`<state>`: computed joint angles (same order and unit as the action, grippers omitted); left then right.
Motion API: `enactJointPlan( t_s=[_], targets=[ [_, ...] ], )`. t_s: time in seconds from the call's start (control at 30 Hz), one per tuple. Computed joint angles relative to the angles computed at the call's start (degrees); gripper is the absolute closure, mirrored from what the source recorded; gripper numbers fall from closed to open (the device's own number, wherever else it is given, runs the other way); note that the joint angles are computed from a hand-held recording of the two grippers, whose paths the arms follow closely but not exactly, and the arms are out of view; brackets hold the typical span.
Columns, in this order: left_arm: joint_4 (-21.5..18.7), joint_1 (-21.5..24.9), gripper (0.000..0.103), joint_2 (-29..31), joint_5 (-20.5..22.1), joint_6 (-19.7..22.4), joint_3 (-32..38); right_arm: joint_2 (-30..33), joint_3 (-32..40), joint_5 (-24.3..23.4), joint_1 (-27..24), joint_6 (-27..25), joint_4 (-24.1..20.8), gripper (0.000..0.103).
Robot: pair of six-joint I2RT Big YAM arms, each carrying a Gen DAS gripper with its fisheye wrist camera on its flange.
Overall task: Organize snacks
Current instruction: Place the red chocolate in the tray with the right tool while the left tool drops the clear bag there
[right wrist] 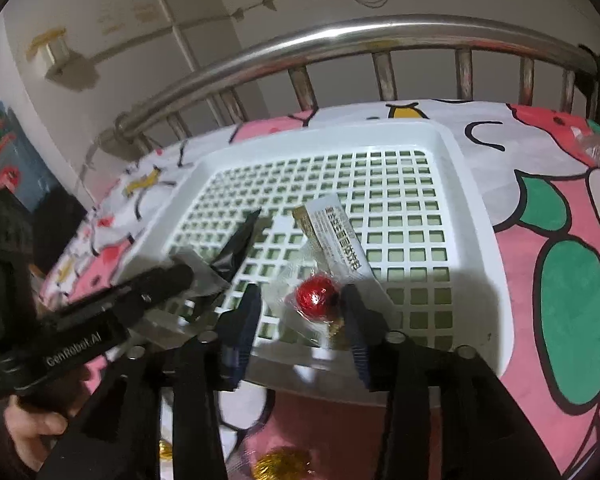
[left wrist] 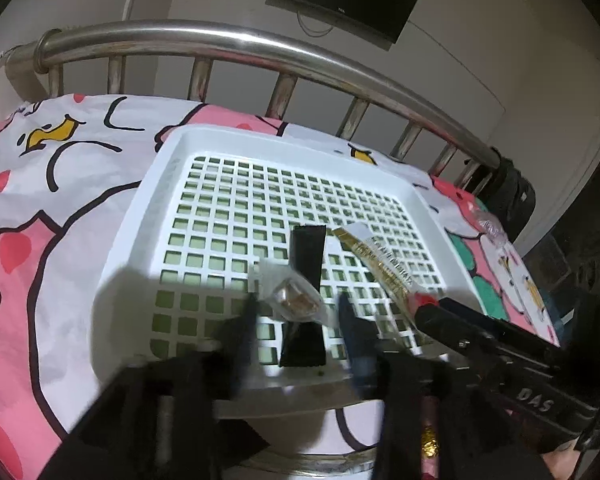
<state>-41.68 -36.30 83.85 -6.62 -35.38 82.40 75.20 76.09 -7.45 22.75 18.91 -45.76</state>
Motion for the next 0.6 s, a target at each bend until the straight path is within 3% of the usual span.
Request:
enactJointPlan(
  t_s=[0.03, 0.07, 0.1, 0.17, 0.37, 0.6],
  targets=[
    [0.72, -0.09, 0.030, -0.54, -0.70, -0.07, -0.33, -0.96, -0.66, 0.03, -0.33, 0.90, 1.04, 0.040],
    [1.50, -0.27, 0.019, -1.28, -1.70, -0.03, -0.74, -1.85, -1.21, 0.45, -0.50, 1.64, 1.99, 0.022],
    [2.32, -0.41, 0.016, -1.96, -2.38, 0.04, -1.10, -3.06, -2.06, 1.06, -0.73, 2.40, 3.37, 0.014],
    [3.86, -0.56, 0.008, -3.47, -2.78, 0.33, -1.64, -4.63, -2.57, 1.26, -1.19, 3.33, 4.75, 0.013],
    [5.36, -1.43, 0.002, -7.32, -4.76, 0.39, -1.87, -8.64, -2.72, 0.46, -2.27, 6.23, 5.88, 0.010],
    [4.49, -3.51, 0.000, -12.00, -8.03, 2.00, -2.71, -14.09, -3.43, 2.83, -0.08, 3.32, 6.27, 0.007]
  ],
)
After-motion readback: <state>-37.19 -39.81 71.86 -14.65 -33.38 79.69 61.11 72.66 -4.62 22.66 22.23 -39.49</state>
